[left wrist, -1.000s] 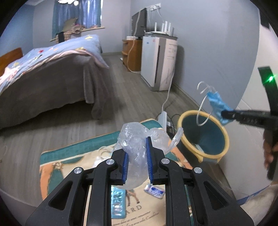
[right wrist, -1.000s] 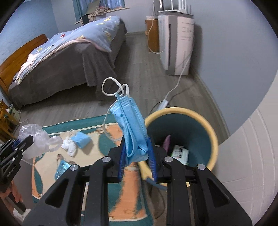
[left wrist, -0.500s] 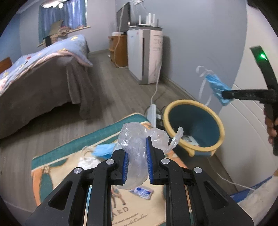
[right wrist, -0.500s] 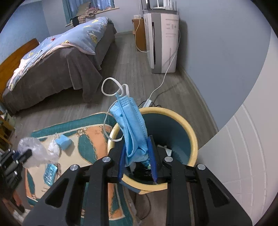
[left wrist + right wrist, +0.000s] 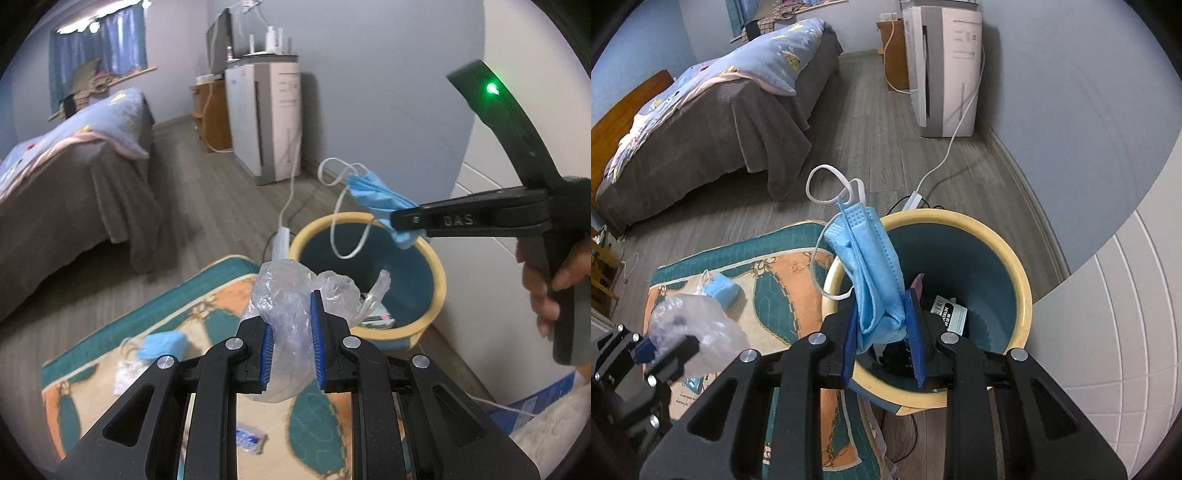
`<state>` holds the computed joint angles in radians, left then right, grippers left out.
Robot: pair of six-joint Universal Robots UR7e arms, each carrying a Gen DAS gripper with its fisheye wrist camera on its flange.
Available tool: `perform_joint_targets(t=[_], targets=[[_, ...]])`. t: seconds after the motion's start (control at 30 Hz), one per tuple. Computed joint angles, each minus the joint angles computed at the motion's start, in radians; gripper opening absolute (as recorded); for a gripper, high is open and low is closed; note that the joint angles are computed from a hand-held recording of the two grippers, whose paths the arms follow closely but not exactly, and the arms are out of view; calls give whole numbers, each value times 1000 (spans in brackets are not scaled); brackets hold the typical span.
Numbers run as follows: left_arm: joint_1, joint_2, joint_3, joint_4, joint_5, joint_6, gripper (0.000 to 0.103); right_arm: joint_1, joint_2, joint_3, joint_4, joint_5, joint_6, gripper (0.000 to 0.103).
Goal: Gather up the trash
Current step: 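Carry bag and mask over the bin and open both grippers to drop them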
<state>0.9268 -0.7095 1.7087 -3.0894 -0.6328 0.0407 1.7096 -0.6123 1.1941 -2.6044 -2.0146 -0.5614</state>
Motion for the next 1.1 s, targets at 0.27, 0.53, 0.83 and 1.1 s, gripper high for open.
perform_joint_targets(t=[0.27,0.53,0.83,1.1], targets=[[16,47,-97,106,-56,4,18,-32,42,-67,-8,-69,28,23],[41,100,-176,194,-73,1,18,-66,77,-128,-23,-120,94,23],[78,160,-267,246,-113,-9,18,-76,88,-149,-4,-139,131,23],[88,209,-343,154,-108,60,18,-70,86,-136,-55,-116,91,23]])
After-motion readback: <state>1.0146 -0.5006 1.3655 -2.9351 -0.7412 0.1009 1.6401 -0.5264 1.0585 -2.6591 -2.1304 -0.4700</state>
